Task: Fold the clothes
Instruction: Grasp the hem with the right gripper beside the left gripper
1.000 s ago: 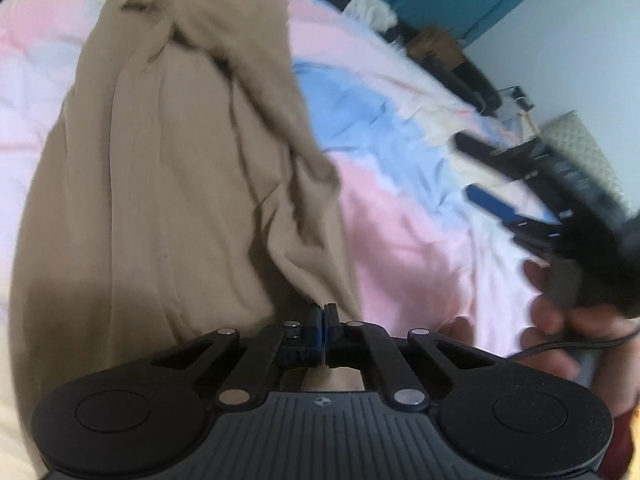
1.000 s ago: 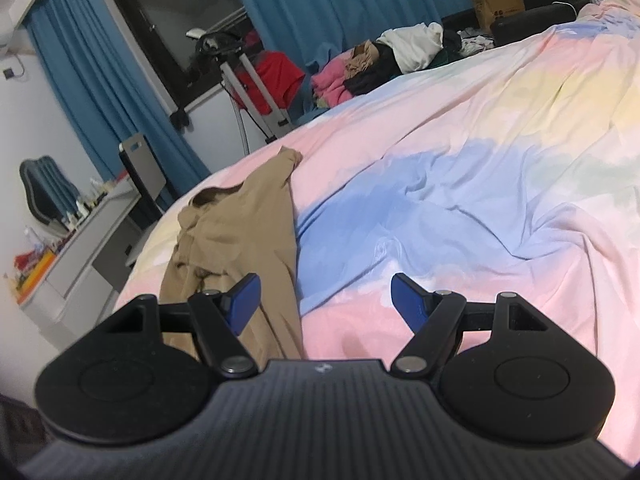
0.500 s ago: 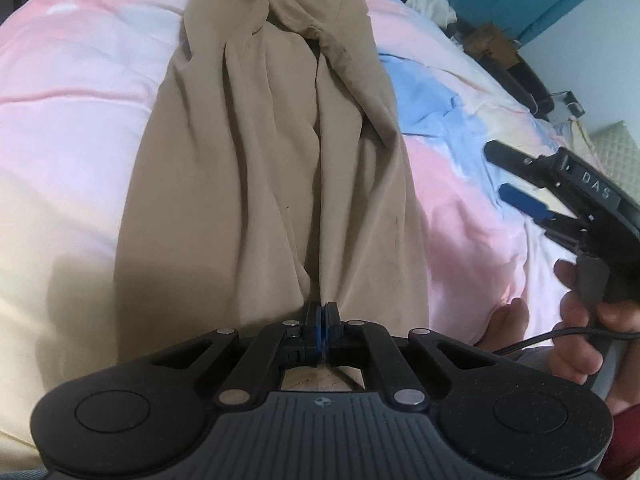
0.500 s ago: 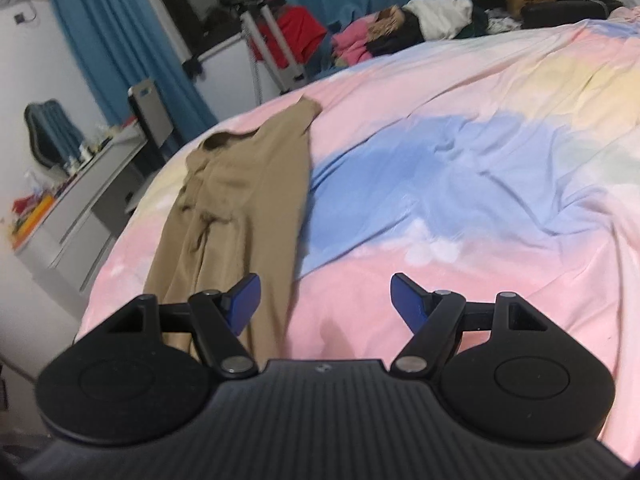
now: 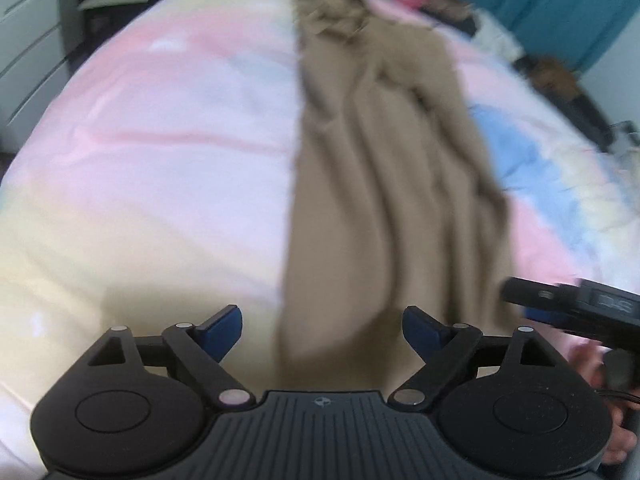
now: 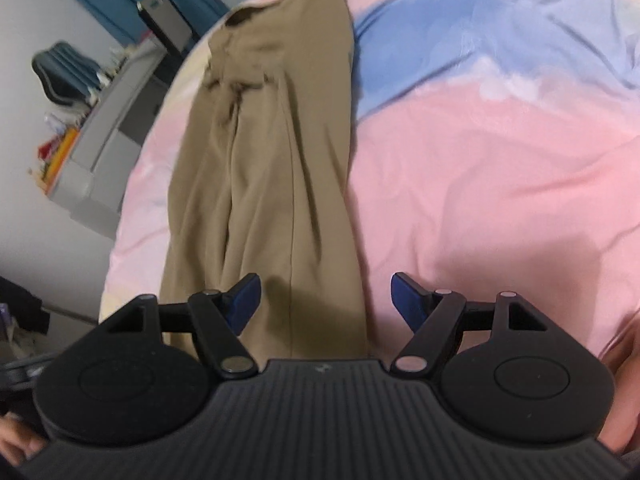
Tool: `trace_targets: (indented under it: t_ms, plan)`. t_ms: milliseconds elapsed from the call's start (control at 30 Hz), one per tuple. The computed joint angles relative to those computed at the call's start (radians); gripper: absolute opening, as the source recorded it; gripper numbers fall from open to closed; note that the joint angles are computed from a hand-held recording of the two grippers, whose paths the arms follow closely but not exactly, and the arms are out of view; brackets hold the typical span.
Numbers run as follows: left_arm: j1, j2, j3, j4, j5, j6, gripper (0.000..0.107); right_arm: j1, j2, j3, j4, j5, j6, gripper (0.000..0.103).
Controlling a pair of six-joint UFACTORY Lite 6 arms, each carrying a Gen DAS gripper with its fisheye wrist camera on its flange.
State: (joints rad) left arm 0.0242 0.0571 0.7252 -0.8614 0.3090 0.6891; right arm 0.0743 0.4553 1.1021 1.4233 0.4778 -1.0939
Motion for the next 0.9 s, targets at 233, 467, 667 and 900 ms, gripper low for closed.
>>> trace_targets:
  t_ms: [233, 467, 667, 900]
  plan:
    - [0.143, 0.056, -0.016, -0.250, 0.240, 0.294, 0.091, 0.027, 0.073, 0.071, -0.240, 0.152, 0.176, 0.075]
    - [0.129, 0.005, -0.058, -0.124, 0.311, 0.254, 0.063, 0.143, -0.015, 0.024, -0.517, 0.077, 0.357, 0.070]
    - [0.189, -0.034, -0.075, -0.164, 0.361, 0.301, 0.010, 0.223, -0.188, -0.100, -0.685, -0.034, 0.422, 0.022]
    - [0.453, -0.276, -0.122, -0.277, 0.657, 0.445, 0.009, 0.034, -0.485, -0.262, -0.419, 0.063, 0.156, 0.015]
